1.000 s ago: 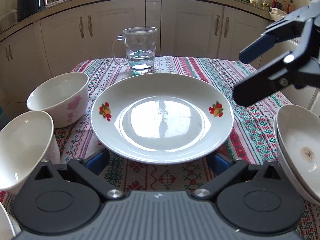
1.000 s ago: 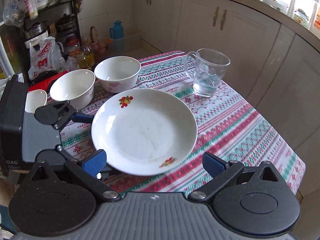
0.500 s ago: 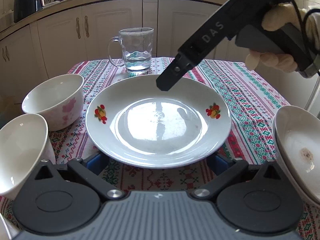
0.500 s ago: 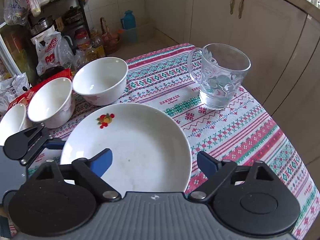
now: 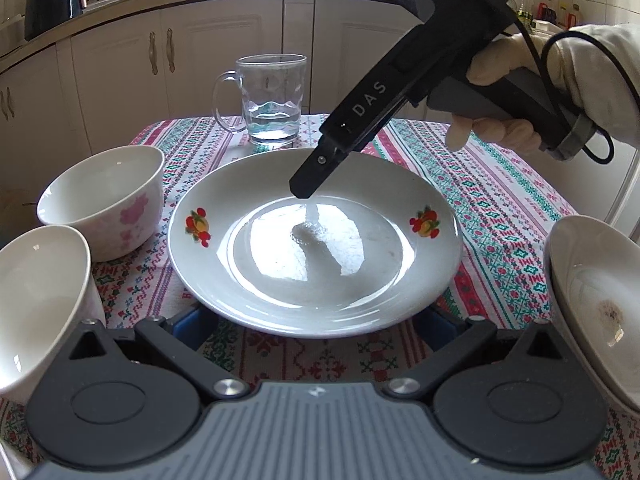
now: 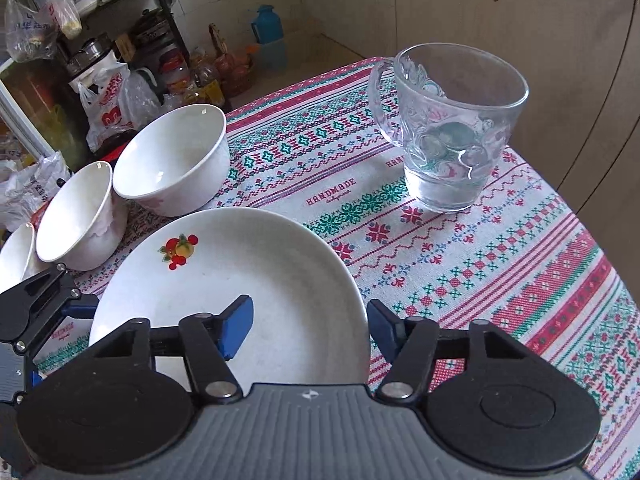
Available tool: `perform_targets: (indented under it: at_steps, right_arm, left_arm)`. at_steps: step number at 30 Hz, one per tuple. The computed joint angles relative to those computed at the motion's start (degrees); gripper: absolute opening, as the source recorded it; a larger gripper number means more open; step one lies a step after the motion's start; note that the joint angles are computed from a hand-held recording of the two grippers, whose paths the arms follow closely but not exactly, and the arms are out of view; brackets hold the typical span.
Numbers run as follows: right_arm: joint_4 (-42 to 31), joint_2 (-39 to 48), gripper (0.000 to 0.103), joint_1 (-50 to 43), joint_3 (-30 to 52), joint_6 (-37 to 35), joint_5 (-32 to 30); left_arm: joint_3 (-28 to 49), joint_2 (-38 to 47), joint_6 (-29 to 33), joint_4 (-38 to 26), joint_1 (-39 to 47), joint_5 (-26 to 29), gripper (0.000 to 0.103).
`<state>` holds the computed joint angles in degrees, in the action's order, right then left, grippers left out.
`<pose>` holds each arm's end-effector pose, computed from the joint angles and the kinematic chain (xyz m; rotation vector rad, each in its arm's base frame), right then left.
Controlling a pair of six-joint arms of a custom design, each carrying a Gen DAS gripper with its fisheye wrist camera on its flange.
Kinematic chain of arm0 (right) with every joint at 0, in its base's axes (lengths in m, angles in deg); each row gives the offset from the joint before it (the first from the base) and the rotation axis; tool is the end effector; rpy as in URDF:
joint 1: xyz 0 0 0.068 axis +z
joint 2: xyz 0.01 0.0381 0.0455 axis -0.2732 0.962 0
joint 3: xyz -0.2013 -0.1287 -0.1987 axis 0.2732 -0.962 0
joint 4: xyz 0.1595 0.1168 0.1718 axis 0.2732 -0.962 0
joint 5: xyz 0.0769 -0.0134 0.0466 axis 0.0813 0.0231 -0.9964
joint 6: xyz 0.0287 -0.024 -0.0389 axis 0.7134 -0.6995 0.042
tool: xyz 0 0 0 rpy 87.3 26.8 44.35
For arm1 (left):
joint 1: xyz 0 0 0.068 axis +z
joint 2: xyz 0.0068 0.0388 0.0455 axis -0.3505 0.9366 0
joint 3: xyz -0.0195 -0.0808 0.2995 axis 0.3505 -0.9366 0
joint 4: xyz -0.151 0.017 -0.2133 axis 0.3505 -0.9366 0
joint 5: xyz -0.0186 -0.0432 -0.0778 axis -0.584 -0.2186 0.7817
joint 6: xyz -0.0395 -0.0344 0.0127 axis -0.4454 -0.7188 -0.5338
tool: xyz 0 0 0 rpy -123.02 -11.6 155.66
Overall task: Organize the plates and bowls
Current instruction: 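Grasp the rim of the flat white plate with the right tool, then lift the flat plate off the table with the right tool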
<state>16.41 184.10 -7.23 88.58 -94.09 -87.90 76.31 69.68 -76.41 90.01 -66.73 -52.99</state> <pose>0.4367 0.0830 -0.0073 -1.0963 2.4826 0.5650 0.1830 -0.1718 -0.0417 0.2877 2.2713 -0.1734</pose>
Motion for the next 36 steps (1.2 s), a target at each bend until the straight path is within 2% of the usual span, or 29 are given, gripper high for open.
perform_targets:
  at_steps: [8, 17, 36]
  right_arm:
    - [-8.36, 3.26, 0.064, -1.06, 6.95, -1.52, -3.59]
    - [-8.76, 2.91, 0.065, -1.39, 6.26, -1.49, -4.09]
    - [-0.88, -5.85, 0.065, -3.06, -7.83, 0.87, -4.11]
  left_arm:
    - [0.55, -0.32, 0.59, -1.58, -0.53, -1.55, 0.102]
    - [0.81, -1.02, 1.98, -3.52, -0.83, -2.64, 0.102]
    - [-5.41, -3.56, 4.67, 0.7, -4.73, -3.43, 0.102]
